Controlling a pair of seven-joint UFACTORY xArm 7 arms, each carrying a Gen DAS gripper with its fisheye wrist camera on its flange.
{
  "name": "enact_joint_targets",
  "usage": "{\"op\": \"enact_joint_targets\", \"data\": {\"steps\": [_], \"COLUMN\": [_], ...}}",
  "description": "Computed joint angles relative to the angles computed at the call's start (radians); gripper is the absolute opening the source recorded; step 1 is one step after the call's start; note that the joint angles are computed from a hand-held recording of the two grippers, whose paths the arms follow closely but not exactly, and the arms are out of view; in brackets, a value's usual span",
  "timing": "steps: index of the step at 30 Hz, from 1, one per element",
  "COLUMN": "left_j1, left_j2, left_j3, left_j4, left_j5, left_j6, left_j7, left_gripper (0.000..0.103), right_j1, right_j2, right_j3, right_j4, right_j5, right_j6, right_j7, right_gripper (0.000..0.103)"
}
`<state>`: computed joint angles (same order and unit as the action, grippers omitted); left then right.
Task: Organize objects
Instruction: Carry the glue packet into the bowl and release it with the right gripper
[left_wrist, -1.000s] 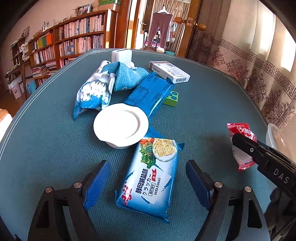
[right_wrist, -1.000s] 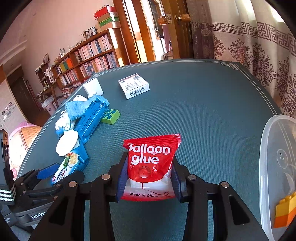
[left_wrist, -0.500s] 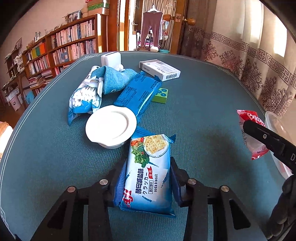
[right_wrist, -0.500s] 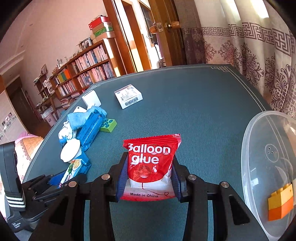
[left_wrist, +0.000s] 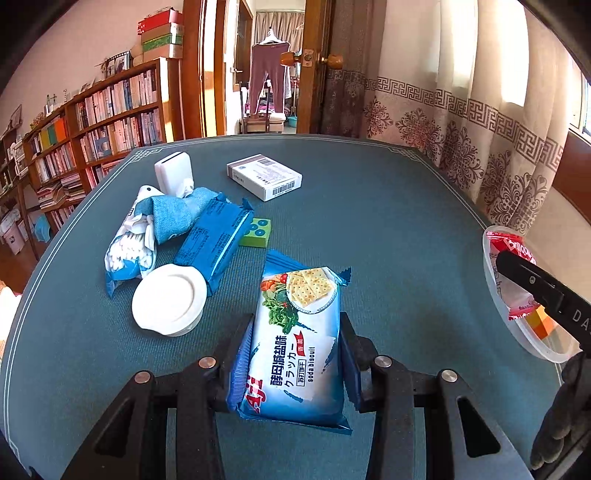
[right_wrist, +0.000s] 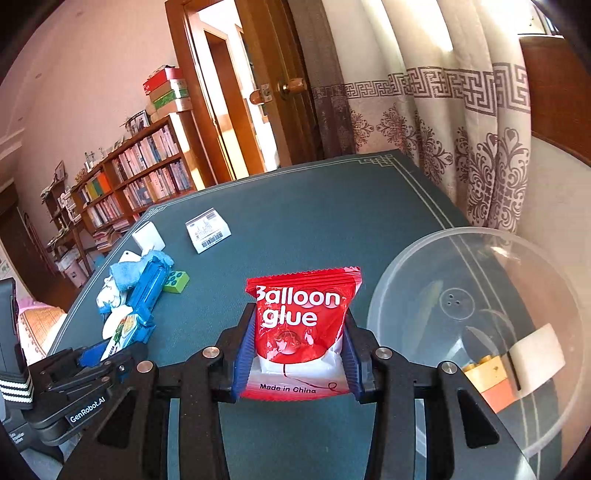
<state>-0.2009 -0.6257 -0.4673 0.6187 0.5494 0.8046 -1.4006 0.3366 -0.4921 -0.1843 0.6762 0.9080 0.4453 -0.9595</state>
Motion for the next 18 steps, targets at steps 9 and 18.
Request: {"op": "enact_joint_targets", "data": {"steps": [9,18], "left_j1": [0.000,-0.046], "left_j2": [0.147,0.278], "left_j3": [-0.013,0.029], "left_j4": [0.114,0.215], "left_j5": [0.072,0.126], "left_j6": [-0.058,-0.086], "left_j7": [0.012,0.018], "left_gripper": [0.044,0.044], "right_j1": [-0.075,-0.170], "right_j2": [0.076,0.226], "right_j3": [-0.044,-0.040], "right_j4": [0.064,0.176], "right_j5": [-0.033,-0.004], "right_j6": [-0.060,-0.078], "right_j7": [0.002,-0.001], "right_gripper": [0.043,0.043]}}
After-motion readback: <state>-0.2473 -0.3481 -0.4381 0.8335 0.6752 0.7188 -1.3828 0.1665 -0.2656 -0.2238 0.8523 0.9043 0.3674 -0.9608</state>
